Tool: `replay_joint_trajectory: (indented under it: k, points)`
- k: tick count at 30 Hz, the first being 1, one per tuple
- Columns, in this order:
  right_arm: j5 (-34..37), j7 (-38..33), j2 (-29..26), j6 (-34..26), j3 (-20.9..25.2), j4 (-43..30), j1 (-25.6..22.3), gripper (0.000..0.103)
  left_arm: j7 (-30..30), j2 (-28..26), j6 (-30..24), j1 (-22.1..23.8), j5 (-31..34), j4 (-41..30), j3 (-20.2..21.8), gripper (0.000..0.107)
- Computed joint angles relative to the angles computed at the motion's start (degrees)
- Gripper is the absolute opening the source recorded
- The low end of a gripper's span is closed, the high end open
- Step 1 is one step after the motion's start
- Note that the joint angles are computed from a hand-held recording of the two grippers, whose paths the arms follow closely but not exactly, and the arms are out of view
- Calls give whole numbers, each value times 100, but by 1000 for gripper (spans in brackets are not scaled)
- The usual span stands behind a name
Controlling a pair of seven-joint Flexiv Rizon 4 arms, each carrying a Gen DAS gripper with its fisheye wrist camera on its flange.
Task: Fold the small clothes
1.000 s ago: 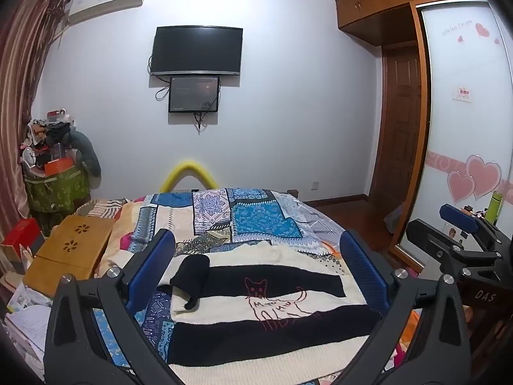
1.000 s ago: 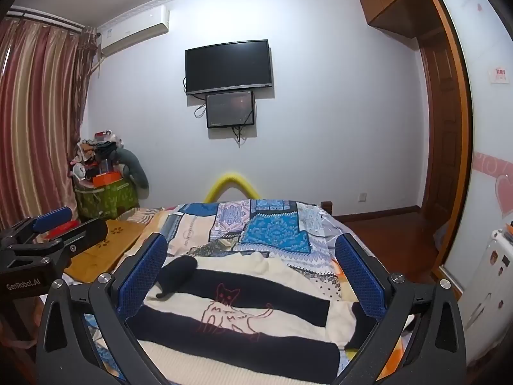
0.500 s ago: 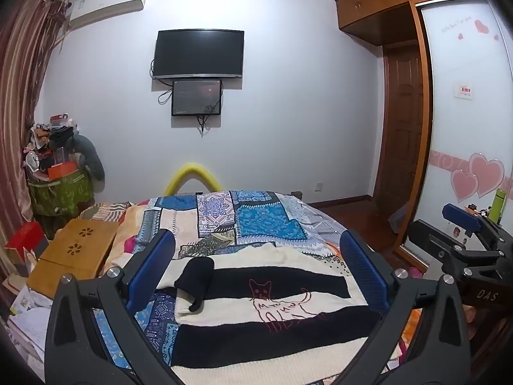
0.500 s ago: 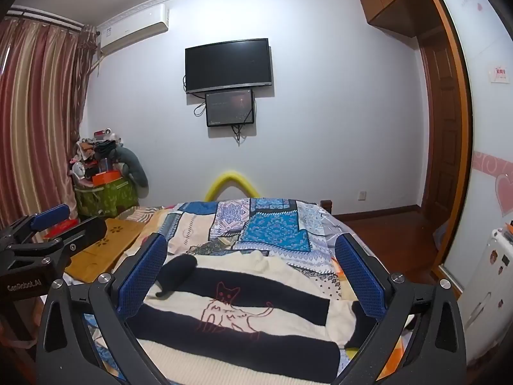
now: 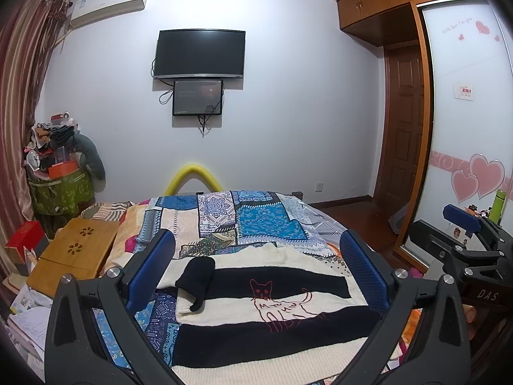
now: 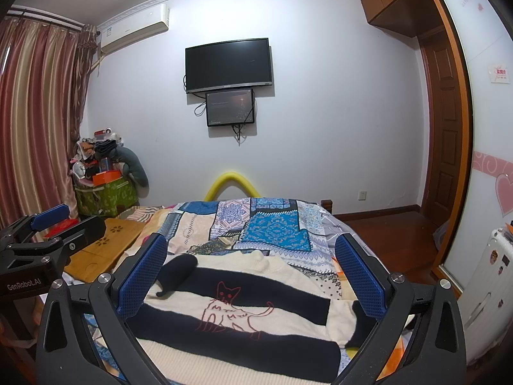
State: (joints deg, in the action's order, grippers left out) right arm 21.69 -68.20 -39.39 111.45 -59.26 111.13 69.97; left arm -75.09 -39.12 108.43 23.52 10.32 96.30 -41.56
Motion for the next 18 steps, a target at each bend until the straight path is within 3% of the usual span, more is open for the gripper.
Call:
replay_joint_trajectory:
  k: [18]
  points:
    - [77, -49, -40, 36, 37, 2, -5, 103, 12, -11, 12, 40, 12, 16, -30, 103]
